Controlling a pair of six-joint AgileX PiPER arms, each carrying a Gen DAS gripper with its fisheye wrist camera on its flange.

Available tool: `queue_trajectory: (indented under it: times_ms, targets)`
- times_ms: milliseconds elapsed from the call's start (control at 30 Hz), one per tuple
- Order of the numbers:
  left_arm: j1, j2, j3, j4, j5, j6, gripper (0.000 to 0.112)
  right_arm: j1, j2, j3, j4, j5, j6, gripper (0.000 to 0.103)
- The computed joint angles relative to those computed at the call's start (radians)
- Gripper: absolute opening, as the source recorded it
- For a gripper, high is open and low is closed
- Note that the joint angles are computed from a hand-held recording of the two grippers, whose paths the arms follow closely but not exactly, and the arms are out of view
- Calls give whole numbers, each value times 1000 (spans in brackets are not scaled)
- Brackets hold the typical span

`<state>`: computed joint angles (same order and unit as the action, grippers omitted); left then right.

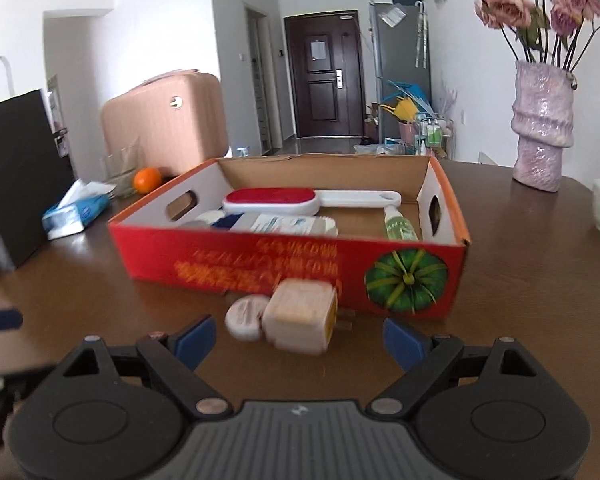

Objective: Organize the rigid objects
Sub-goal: 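Grasp the white round disc with the left while the right grasps the white plug adapter, then lower the disc into the box with the left while the right drops the plug in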

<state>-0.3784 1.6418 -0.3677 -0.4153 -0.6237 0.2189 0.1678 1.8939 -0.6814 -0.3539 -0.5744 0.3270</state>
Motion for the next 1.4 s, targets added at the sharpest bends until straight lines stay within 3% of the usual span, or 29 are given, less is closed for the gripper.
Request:
queue_trajectory:
  times_ms: [100, 167, 200, 300, 400, 467, 567, 633, 700, 767, 833, 1000, 1267, 1400]
  targets:
    - [29, 77, -109, 82, 71, -40, 101, -3, 66, -93, -64, 46, 64, 85]
    - [26, 134, -184, 96, 101, -35, 100, -28, 107, -136, -189, 50, 188, 77]
    - [13, 160, -221, 73, 113, -12, 98, -37, 116, -145, -217, 55, 228, 68]
    - [-6, 215, -320, 120, 160, -28, 91, -113, 126, -132, -372, -10, 354, 68]
    - [-12, 278, -402, 260, 187, -118, 87, -139, 101, -87, -295, -6, 239, 68]
    - [-30, 323, -470, 191, 233, -56, 78, -162, 87, -50, -221, -20, 146, 68]
    - [-28, 363, -540, 207, 294, -79, 64, -222, 73, -7, -259, -57, 140, 68]
    - [-44, 374, -550, 116, 278, 8, 56, -244, 76, 13, -265, -87, 129, 68]
    - [-50, 370, -542, 103, 268, 21, 45, -252, 82, 12, -277, -96, 137, 68]
    - [-70, 365, -538, 0, 258, 108, 41, -253, 78, 8, -287, -83, 143, 68]
    - [-83, 349, -519, -63, 248, 162, 41, -230, 75, 4, -245, -63, 103, 68]
    - [-102, 272, -411, -70, 210, 122, 41, -209, 48, 40, -194, -57, 56, 68]
    - [-147, 43, -167, -150, 153, 95, 40, -231, -81, 269, -265, -182, 116, 68]
    - [-209, -92, -68, -315, 120, 208, 40, -200, -163, 390, -254, -216, 99, 68]
